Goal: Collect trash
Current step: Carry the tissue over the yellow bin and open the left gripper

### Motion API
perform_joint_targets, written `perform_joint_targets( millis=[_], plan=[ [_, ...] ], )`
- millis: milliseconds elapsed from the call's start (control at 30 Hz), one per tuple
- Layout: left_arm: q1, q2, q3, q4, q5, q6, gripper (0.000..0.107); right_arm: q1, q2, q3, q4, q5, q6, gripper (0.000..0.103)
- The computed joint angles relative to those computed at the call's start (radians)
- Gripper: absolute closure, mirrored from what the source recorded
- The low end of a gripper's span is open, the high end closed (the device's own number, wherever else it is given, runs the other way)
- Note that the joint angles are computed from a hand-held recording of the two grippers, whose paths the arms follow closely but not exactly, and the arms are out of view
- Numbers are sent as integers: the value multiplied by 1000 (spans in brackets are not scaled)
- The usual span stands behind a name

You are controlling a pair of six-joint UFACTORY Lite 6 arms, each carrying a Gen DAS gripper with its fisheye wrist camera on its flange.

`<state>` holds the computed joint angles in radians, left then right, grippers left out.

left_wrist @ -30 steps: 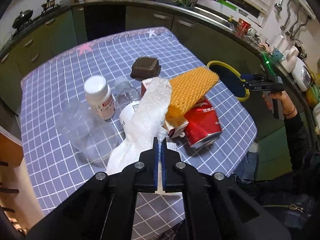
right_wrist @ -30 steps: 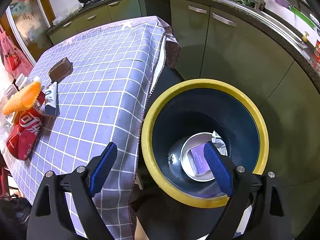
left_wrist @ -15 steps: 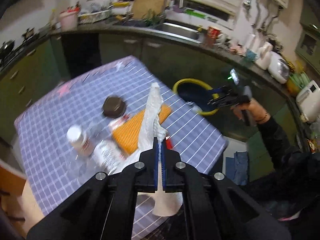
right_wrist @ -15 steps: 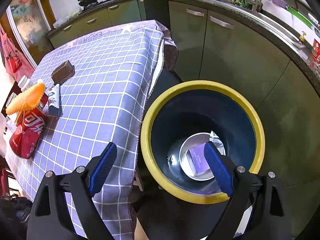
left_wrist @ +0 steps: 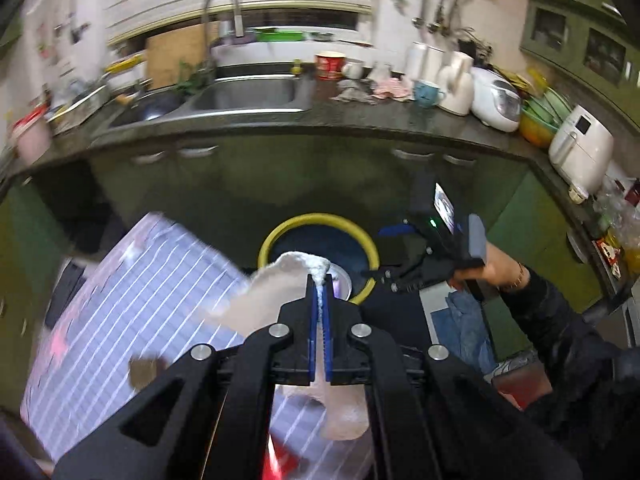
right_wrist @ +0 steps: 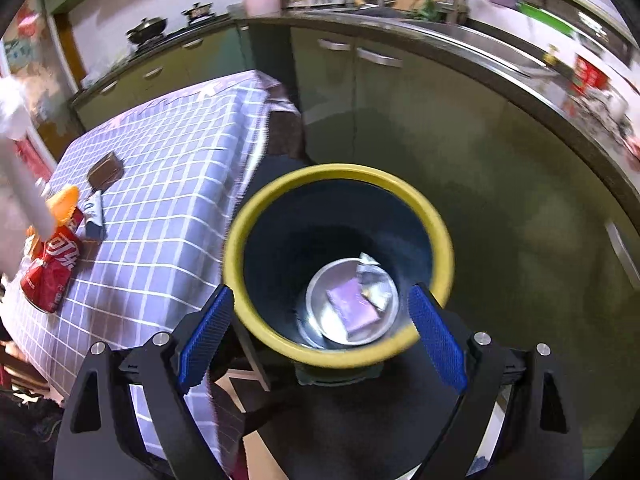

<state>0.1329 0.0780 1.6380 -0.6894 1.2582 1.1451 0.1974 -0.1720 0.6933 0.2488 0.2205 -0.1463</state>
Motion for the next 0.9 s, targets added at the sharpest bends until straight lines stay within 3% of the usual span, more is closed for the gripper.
perform_joint_targets(
  millis=[200,433,500,533,567,700,900],
  plan=[
    [-301,285,251,63,-160,-196,105,-187,-154,-134,260,51,-326,15],
    [-483,629,549,258,-300,-385,104,-357,-199,-208,491,108,-627,15],
    [-509,687,588,337,-333,-441,82,-365,-181,-206,523,104,-661,15],
    [-524,732,626,391,-344,-483,51,-374,-178,-207,533,105,-675,15],
    [-531,747,622,420,-378,-507,41,-382,-177,-209,547,109,-693,15],
    [-516,680,492,416,-434,-470,41,-389,-176,-215,576,115,-731,15],
    [-420,366,173,233,-433,-284,41,-345,-180,-220,578,111,-723,15]
  ],
)
